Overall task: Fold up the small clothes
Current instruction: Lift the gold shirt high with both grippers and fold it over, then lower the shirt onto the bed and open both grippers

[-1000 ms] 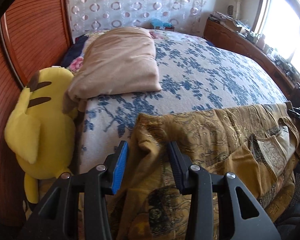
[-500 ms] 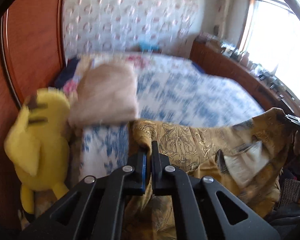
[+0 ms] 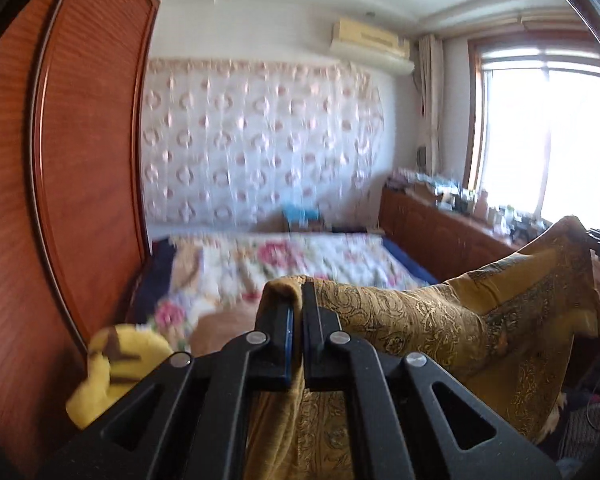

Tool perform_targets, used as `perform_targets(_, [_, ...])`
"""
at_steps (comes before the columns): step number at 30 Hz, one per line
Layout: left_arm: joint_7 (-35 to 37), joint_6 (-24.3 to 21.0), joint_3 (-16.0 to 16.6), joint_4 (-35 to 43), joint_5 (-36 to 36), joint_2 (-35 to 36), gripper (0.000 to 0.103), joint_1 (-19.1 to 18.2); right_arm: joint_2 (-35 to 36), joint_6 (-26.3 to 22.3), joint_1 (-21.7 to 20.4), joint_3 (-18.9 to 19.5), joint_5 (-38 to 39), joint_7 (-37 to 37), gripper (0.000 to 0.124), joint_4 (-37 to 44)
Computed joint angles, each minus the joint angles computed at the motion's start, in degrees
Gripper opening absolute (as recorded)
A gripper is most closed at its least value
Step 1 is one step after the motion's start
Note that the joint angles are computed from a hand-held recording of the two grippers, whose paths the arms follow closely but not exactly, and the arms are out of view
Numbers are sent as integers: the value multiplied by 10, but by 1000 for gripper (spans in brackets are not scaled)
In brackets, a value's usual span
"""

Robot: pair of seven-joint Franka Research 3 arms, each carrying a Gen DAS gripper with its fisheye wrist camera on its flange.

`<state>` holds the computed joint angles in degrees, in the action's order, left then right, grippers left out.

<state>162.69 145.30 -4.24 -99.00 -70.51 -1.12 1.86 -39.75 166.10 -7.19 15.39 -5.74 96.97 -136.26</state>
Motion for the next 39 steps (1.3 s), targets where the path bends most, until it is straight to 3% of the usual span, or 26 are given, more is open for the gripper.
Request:
perform_targets(3, [-15, 27, -11, 60, 23, 32, 1, -5, 19, -6, -30, 17, -23, 1, 5, 60])
perform_targets(8, [-138, 87, -41, 189, 181, 142, 1, -19, 103, -47, -110, 56, -92, 44, 5, 181])
perform_targets(12, [-273, 117, -26, 290, 324, 256, 2, -61, 191, -80, -169, 89, -174, 123, 5, 243])
perform_targets(15, [-362, 56, 0, 363, 418, 334, 3, -86, 269, -78, -174, 83, -200, 161, 11, 260])
perform_targets(17, [-393, 4, -19, 386, 449, 360, 5, -72, 327, -126, -174, 87, -229, 209, 25, 278])
perform_targets(19, [-373, -8, -24, 348, 456, 352, 14, -69, 357, -159, -169, 84, -275, 258, 30, 278])
perform_targets(22, [-345, 37, -52, 234, 465, 302, 38, -53, 361, -160, -146, 62, -253, 230, 30, 241])
perform_targets(27, [-286, 76, -126, 96, 425, 227, 47, 13, 304, -119, -96, 17, -196, 166, 32, 137])
perform_targets(30, [-262, 80, -144, 48, 395, 199, 50, 38, 262, -98, -60, -15, -170, 140, 35, 69])
perform_targets(36, [-186, 85, -142, -43, 310, 143, 51, 57, 203, -73, 19, -85, -112, 117, 37, -25])
perform_targets(39, [-177, 85, -122, -65, 293, 130, 51, 45, 176, -75, 18, -87, -100, 123, 39, -61])
